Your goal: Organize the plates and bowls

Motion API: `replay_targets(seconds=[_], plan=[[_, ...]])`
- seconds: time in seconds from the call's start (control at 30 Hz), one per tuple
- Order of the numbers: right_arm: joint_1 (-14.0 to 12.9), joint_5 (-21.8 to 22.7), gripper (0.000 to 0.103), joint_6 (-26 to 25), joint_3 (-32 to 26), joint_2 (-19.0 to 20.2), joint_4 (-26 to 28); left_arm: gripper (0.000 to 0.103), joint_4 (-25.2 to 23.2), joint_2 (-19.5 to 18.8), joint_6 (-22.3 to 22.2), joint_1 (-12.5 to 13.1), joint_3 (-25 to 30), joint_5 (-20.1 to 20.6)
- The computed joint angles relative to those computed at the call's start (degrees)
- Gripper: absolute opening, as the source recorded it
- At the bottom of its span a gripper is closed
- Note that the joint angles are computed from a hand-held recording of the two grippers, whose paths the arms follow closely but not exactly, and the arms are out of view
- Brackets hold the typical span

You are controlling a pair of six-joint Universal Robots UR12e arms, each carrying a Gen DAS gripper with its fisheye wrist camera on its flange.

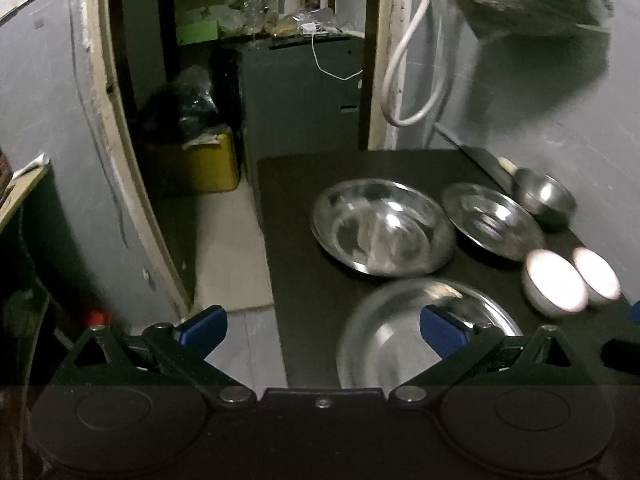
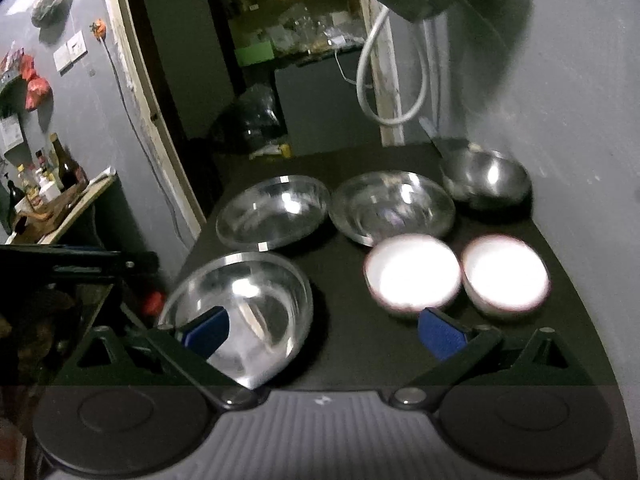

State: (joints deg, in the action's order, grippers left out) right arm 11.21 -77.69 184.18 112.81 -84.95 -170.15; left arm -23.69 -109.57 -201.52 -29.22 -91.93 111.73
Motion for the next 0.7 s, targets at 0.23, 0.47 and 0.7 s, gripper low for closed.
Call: replay_targets(seconds=[0.23, 0.47, 0.7], plan=[[2.3, -2.1, 0.103, 1.6, -8.1, 6.9, 0.5, 0.102, -0.4, -4.2, 6.3, 4.3, 5.6, -5.0], [4.0, -4.4, 0.100, 5.2, -13.5, 12.2, 2.9, 0.102, -2.8, -7.5, 9.2, 6.7, 9.4, -10.4], [4.3, -5.4, 0.094, 12.7, -15.5, 15.2, 2.1, 0.097, -4.2, -9.5, 11.6, 7.7, 11.4, -12.9]])
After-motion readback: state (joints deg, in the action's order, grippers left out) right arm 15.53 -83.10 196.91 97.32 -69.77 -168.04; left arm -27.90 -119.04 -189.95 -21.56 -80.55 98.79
